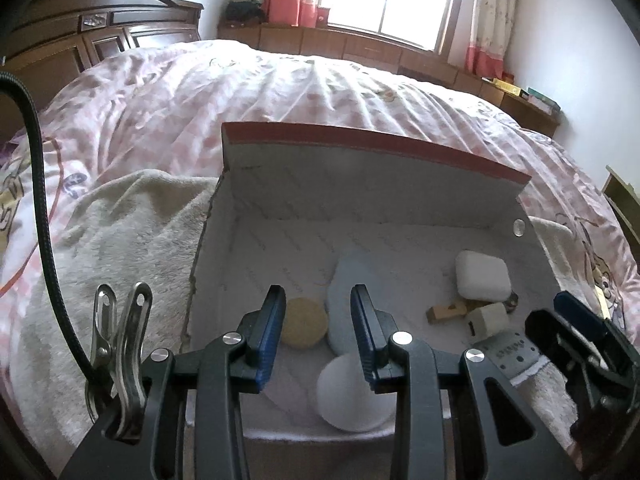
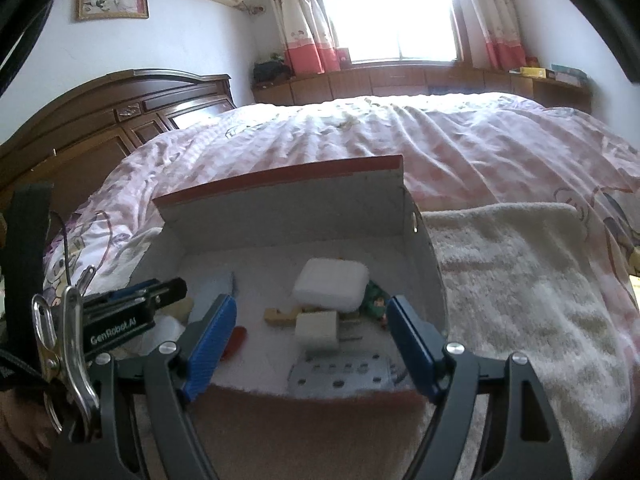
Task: Organize rigid objects
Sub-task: 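Open the left tool to drop the cork disc into the box, then withdraw both tools and move the left tool to the light-blue hook piece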
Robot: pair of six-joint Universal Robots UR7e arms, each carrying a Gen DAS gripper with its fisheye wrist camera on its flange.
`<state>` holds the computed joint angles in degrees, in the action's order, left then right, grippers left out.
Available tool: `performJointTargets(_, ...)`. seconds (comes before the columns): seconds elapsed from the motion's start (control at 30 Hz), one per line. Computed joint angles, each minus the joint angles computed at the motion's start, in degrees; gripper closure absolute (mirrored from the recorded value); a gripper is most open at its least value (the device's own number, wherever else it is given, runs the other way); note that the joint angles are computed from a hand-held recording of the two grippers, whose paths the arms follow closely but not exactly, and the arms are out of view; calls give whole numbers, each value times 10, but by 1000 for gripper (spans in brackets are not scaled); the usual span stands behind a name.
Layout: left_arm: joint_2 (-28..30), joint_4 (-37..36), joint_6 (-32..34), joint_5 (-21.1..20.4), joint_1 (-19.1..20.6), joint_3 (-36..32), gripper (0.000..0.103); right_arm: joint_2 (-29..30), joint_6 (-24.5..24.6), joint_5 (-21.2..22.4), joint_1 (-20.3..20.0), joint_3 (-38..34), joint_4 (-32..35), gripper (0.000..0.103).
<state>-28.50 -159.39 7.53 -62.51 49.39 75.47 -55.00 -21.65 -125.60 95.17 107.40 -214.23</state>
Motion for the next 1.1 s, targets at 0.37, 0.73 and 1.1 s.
performJointTargets(0.37, -32, -29, 19, 1, -13, 55, 69, -12, 28, 8, 2, 43, -19, 22)
performJointTargets(0.73, -65, -70, 34, -4, -25, 114, 69, -18, 40, 12, 7, 71, -45, 22)
performJointTargets(1.1, -96, -93, 39, -10, -29, 168, 69, -18, 47, 11, 14, 93, -54, 22)
